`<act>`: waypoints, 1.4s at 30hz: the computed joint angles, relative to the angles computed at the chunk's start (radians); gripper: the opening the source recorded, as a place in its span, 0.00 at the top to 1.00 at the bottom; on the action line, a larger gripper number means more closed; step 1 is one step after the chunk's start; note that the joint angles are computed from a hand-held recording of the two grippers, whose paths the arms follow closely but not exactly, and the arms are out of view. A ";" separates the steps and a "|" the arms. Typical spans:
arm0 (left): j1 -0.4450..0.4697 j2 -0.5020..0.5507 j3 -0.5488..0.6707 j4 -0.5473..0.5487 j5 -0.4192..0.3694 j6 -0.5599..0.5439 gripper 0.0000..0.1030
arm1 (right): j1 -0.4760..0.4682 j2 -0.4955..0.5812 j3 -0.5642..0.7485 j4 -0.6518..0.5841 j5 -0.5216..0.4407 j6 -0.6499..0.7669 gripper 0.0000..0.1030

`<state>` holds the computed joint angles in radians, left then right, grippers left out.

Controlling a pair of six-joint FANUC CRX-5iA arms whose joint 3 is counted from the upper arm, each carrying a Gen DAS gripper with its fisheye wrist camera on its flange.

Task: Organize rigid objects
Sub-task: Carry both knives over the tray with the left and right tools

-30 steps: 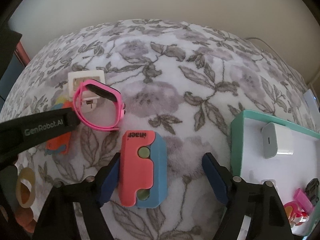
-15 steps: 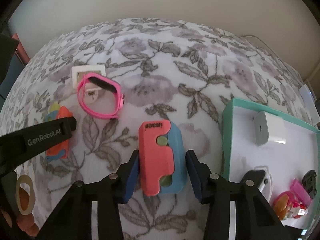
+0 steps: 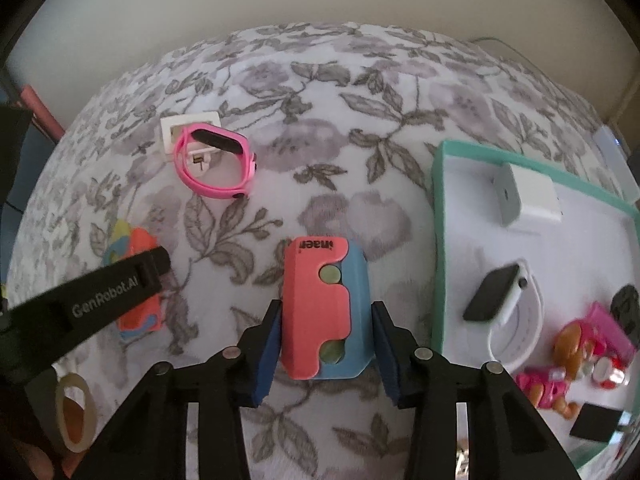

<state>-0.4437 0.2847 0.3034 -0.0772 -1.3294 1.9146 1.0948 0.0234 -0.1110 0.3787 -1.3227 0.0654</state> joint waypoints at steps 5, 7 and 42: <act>-0.005 -0.035 -0.019 0.012 -0.008 0.010 0.42 | 0.027 -0.047 -0.022 0.001 -0.008 -0.065 0.56; -0.004 -0.058 -0.032 0.024 -0.011 0.013 0.42 | 0.038 -0.063 -0.032 0.006 -0.011 -0.089 0.56; -0.298 -0.080 0.076 0.016 -0.026 -0.030 0.41 | 0.189 -0.414 -0.219 0.099 -0.388 -0.572 0.56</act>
<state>-0.7412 0.2048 0.3796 -0.0613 -1.3552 1.8848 1.2836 -0.3907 -0.3303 0.4775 -1.7111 -0.5062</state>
